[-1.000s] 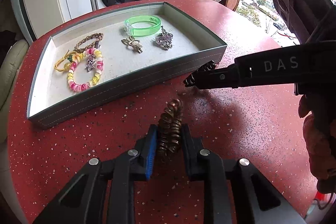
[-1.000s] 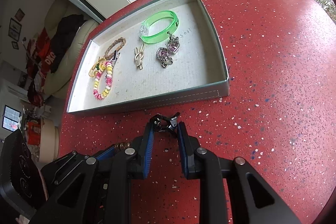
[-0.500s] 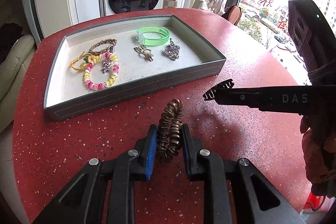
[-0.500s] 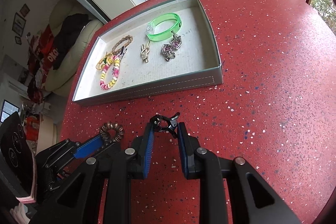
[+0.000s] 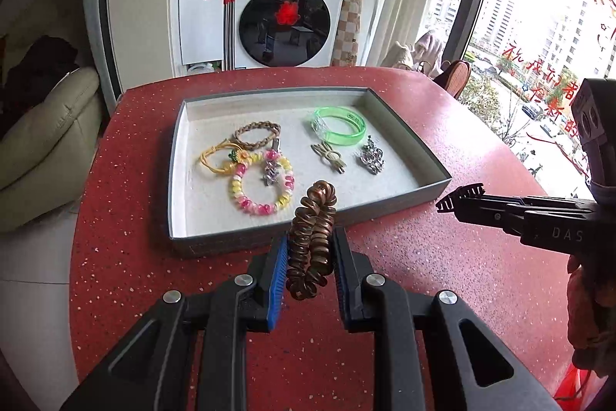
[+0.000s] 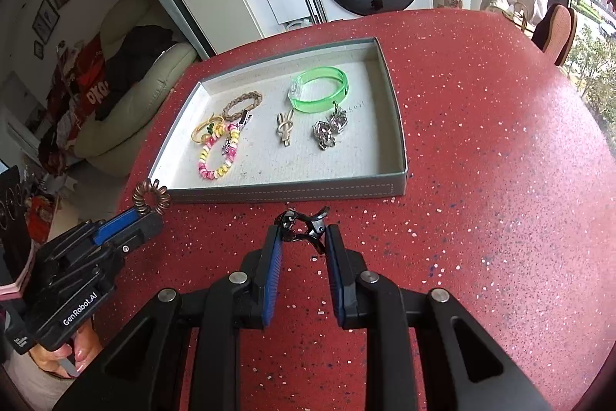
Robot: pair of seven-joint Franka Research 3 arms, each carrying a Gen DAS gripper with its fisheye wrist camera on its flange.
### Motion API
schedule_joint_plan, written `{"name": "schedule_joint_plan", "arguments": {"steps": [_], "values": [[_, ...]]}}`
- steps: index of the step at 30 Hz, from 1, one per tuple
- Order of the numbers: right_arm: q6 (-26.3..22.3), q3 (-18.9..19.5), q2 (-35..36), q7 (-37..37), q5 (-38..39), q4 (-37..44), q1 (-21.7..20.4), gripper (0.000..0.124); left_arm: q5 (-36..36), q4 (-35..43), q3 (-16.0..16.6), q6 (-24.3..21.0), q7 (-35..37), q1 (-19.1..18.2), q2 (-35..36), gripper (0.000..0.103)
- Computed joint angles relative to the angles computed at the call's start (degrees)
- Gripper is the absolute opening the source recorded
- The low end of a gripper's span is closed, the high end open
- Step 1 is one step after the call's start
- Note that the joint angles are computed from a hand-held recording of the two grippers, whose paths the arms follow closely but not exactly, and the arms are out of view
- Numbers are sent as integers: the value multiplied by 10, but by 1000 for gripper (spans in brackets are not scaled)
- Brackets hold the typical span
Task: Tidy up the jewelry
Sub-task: 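Carry the coil hair tie and claw clip into the tray and open both tools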
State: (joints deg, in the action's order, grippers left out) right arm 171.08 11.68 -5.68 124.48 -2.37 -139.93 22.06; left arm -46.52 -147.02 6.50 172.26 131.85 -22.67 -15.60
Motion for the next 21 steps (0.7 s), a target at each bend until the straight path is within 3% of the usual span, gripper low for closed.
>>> {"name": "schedule_joint_plan", "arguments": {"steps": [8,21], "values": [[-14,-3,29,40,-70,53,-11,25,-35,59,-7,14,24,22,51,41],[-10,-60,97,72,-118,117,21,25,7,124,-97,10,-14,131,133,41]]}}
